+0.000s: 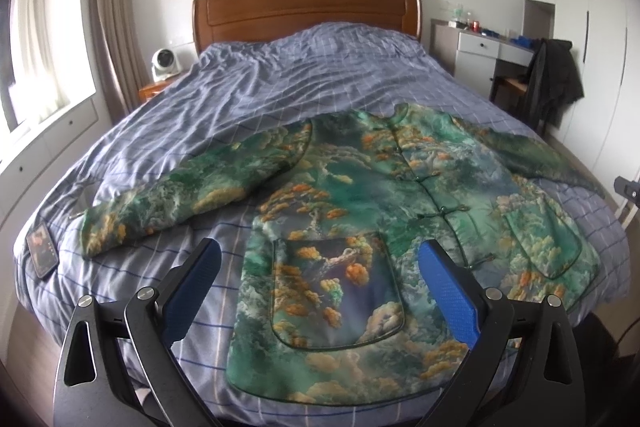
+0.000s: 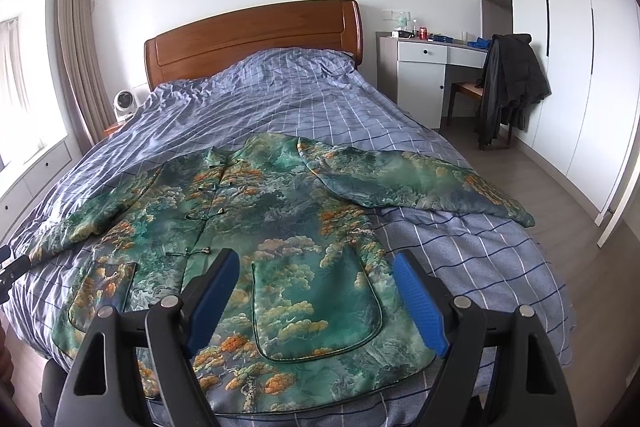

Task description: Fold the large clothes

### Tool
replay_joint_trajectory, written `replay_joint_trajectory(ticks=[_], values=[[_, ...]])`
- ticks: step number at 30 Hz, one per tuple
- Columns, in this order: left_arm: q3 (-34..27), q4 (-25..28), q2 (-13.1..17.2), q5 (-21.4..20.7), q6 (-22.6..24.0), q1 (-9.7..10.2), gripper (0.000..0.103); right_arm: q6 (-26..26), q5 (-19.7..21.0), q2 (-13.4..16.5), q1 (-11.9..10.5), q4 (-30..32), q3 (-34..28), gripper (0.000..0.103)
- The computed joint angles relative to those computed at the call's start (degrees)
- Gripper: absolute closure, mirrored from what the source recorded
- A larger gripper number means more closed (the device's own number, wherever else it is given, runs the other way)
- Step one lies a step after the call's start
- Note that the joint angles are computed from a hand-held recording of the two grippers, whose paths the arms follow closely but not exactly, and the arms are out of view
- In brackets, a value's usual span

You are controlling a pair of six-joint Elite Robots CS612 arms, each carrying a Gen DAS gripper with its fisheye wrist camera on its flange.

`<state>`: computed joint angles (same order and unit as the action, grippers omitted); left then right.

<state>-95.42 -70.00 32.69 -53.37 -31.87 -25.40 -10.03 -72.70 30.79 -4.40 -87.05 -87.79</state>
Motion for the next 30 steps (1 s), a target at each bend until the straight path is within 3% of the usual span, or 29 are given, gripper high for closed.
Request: replay_joint_trajectory(ticks=[14,30], values=[[-0.17,0.26,-0.06,0.05,-0.51,0.07,0.004,-0.1,0.11,0.03,-0.17,0.62,-0.12,0.022],[-0.05,1.61,0.28,2.66,-4.98,0.07,0.004,0.66,-0.44,0.02,-0.36,1.09,0.05,0.022]])
